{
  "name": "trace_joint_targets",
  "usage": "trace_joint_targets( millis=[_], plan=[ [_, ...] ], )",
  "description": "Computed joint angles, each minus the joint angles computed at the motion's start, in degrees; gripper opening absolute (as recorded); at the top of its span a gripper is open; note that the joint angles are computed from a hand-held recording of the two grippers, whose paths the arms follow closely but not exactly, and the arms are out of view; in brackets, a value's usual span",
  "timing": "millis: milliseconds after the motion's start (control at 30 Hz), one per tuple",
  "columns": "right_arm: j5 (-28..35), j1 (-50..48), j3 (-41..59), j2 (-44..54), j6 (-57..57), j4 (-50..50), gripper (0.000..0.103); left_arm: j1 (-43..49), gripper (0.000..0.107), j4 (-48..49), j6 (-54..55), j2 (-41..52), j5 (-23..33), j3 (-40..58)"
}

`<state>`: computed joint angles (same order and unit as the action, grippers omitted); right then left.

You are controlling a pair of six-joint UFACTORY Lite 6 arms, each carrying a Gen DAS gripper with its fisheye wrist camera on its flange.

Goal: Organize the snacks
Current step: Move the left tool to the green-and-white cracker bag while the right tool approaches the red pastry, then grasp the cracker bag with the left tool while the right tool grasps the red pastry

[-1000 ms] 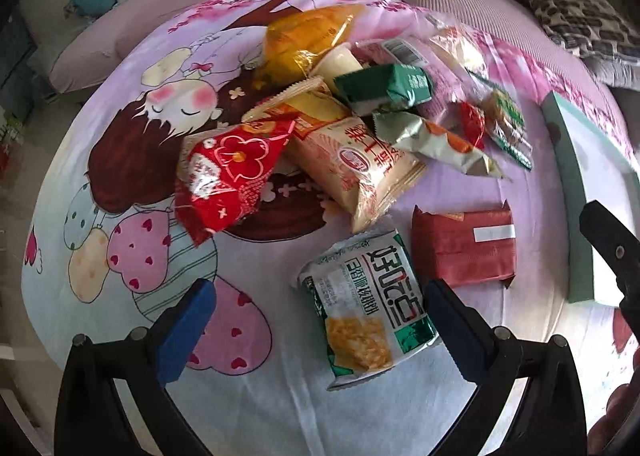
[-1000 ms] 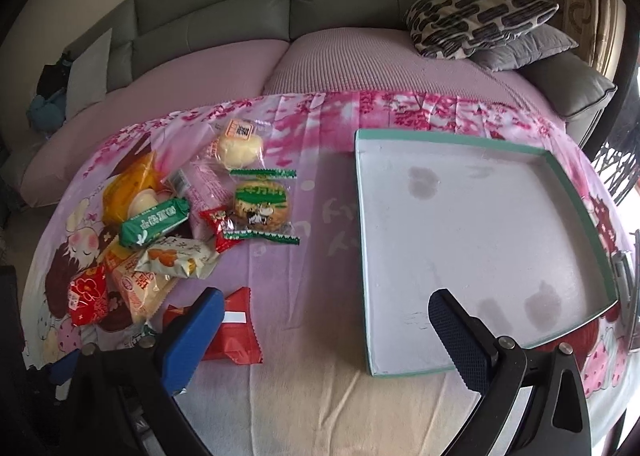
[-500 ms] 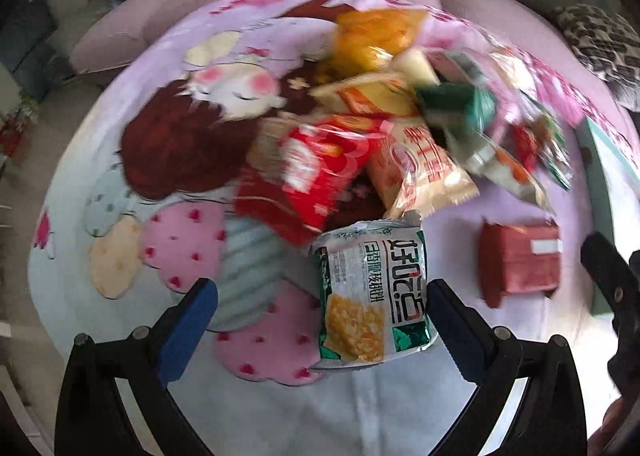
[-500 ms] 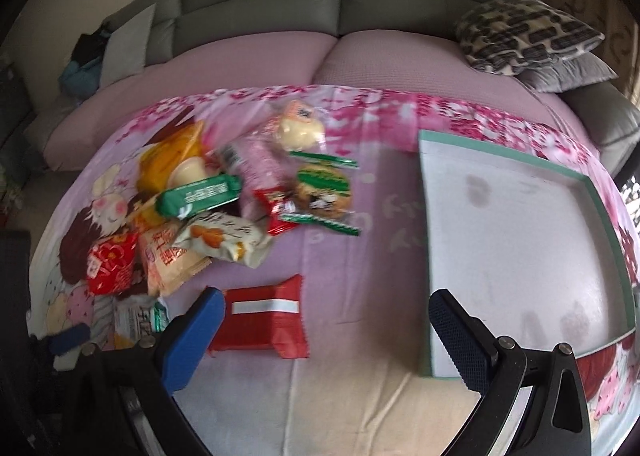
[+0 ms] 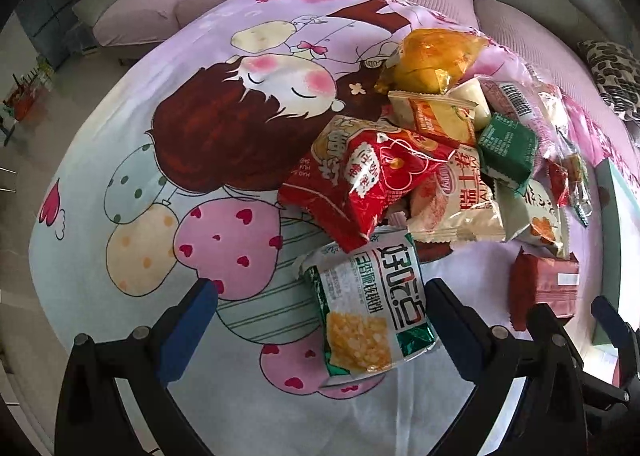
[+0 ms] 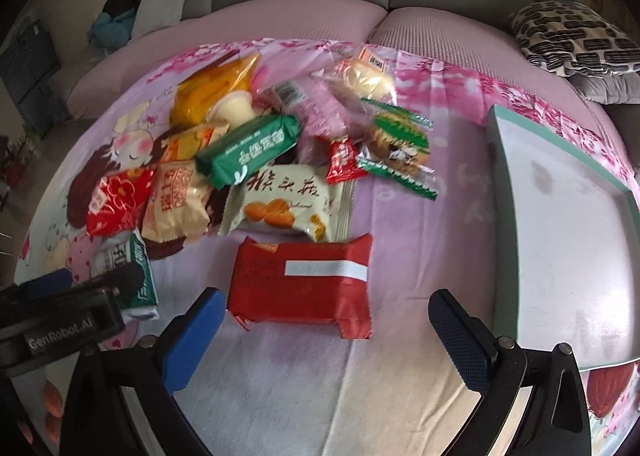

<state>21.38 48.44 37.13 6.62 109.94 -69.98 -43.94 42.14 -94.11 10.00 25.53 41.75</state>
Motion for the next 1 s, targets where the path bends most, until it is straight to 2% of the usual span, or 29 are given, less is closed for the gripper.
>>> trace_joint_targets(
  millis=[267,367,633,767,1000],
  plan=[
    [-3.6,-2.1,-1.3,0.9,8.8,-8.8,0.103,0.9,0.102,1.8,-2.6,0.3,-2.2,-1.4],
    [-3.3,-2.0,-1.1,1.2,9.4,-9.7,0.103,0.4,0.102,3.9,-5.8,2.8,-3.3,-0.3],
    [-1.4,0.5,1.4,4.3,6.1,-7.6,0.103,-0.3,0.102,1.8,-4.3,4.4,-3.0,1.7],
    [-0.3,1.6,2.9,6.4,5.0,-6.4,0.102,-0.6,0.095,2.5,-4.6,6.7,-4.3,2.9],
    [1.1,2.2,3.1,6.1,5.3,-6.2,0.09,-2.1,0.082,2.3,-4.5,9.0,-5.0,5.3]
  ],
)
